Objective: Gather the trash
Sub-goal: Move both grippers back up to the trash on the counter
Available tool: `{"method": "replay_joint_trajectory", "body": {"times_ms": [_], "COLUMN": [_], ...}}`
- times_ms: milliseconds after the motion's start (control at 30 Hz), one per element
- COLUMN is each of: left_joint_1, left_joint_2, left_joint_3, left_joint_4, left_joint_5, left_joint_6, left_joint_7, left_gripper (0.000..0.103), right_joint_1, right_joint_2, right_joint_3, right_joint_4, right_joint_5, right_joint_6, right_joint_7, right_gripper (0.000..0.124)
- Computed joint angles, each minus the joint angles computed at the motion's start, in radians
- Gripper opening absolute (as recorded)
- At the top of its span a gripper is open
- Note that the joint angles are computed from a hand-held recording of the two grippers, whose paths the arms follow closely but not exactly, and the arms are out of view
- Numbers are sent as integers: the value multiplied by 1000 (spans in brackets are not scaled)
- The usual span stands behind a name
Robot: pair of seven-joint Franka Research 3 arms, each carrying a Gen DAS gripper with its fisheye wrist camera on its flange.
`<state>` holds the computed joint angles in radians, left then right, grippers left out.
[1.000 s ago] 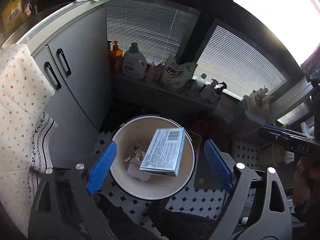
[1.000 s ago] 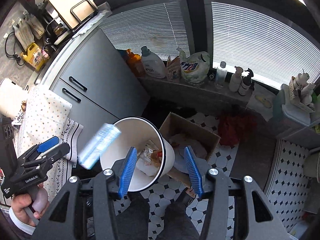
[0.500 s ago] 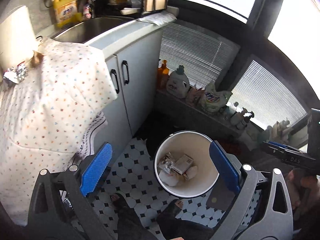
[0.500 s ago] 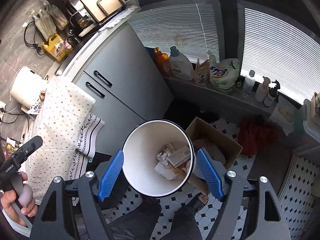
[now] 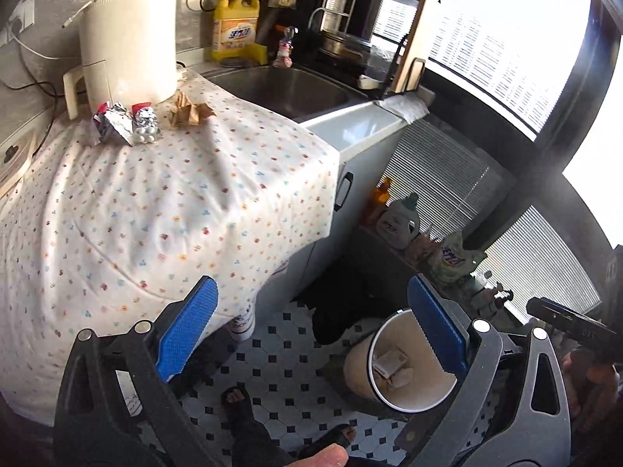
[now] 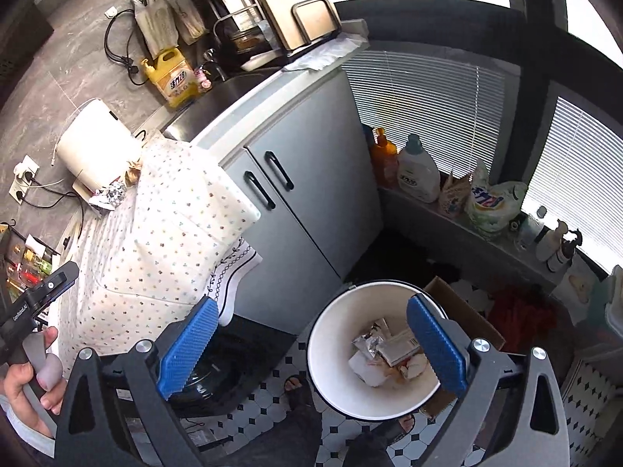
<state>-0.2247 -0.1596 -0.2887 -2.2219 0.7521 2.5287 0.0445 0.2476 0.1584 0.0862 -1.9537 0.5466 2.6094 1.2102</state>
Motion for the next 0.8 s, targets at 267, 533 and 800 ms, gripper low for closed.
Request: {"method": "replay_joint_trajectory", "body": {"times_ms": [267,533,800], "left_joint_1": [116,279,405], "left_joint_2": [-159,-230,-205], "left_joint_3": [63,111,170], "left_joint_4": [-162,-266,-310], "left_joint_5": [36,31,-37], "left_joint_6": [132,294,403], "left_joint_7": [20,99,259], "left_gripper": [97,93,80], "right_joint_1": [87,181,283], "right_joint_2": [48,144,311], "right_joint_3": [13,5,-16], "right_joint_4": [81,217,445], "right_joint_5": [-138,-311,-446], "right_joint_6": [48,61,27], "right_joint_7": [194,407,572], "right_gripper": [95,95,95]}}
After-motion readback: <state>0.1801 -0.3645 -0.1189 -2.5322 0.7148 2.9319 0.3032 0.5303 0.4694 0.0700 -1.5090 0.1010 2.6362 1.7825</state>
